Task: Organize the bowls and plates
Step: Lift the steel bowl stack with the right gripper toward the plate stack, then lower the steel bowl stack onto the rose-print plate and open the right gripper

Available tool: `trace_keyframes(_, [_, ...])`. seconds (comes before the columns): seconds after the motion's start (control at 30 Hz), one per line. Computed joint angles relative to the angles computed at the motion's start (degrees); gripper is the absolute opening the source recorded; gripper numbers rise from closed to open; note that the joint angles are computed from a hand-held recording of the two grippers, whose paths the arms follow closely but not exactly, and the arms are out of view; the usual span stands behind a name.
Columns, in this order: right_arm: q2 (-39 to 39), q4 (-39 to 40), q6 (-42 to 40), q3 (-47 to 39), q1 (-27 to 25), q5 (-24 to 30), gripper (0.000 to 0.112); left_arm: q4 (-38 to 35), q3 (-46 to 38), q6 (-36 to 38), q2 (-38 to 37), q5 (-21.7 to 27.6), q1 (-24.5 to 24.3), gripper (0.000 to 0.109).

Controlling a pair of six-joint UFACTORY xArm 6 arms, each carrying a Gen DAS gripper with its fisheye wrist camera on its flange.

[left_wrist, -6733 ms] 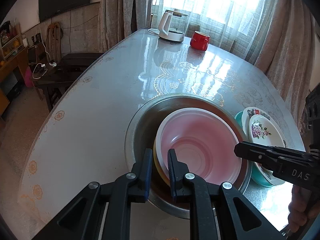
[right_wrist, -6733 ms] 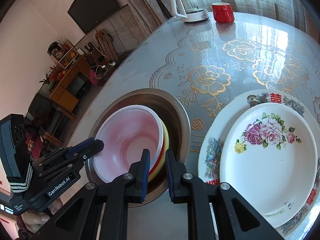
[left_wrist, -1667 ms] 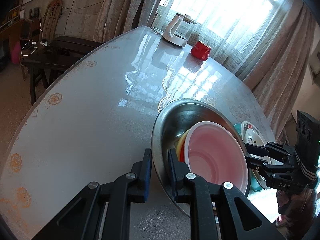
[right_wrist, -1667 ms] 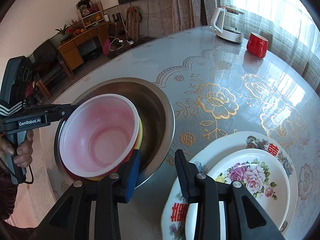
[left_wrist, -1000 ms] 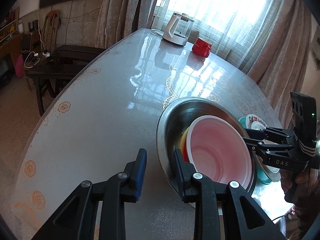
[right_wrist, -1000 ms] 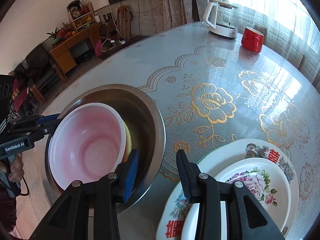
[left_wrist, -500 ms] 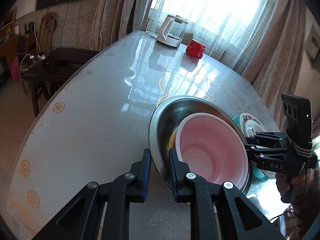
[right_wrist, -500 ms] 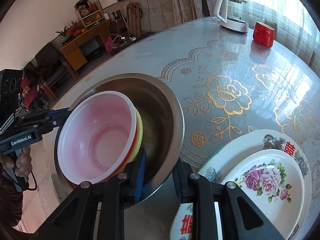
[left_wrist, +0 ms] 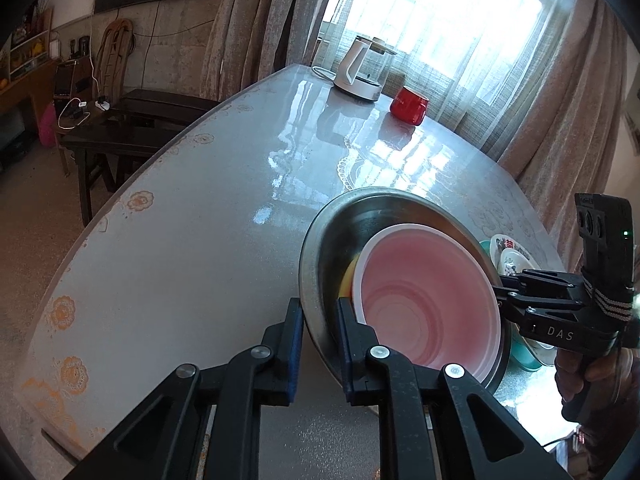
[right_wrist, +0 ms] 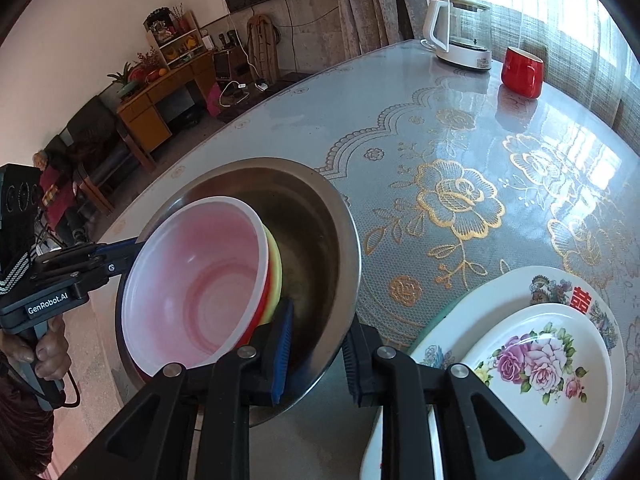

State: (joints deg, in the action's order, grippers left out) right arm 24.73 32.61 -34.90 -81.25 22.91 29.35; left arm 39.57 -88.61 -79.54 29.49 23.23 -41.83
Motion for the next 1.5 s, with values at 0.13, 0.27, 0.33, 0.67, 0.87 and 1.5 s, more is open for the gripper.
trace_keyframes(0.13, [-1.0, 2.3, -1.9, 1.4, 0.6, -1.3, 0.024, 0.9, 0.4, -0.5, -0.6, 0.8, -0.2, 0.015])
trace_keyframes(0.27, [-2.5, 5.3, -4.2, 3.1, 0.4, -2.1, 0.023, 0.9, 0.6, -0.6, -0.7, 0.4, -0.2, 0.015])
trace_keyframes(0.33, [-3.0, 7.7, -5.2, 3.6, 0.1, -2.0, 0.023, 0.7, 0.5, -0.4, -0.7, 0.5, -0.4, 0.015])
trace_keyframes(0.67, [-4.5, 11.9, -5.9, 4.1, -0.8, -1.2, 0.023, 0.9, -1.8, 0.2, -0.8, 1.6, -0.9, 0.015])
trace_keyframes(0.87, [-7.3, 15.0, -8.3, 6.4, -1.1, -2.6, 0.023, 0.3, -4.9, 2.8, 0.3, 2.6, -1.2, 0.015])
trace_keyframes(1.5, [-16.7, 20.0, -9.2, 17.2, -5.5, -6.8, 0.023, -8.4, -28.5, 21.2, 13.7, 8.2, -4.6, 0.014])
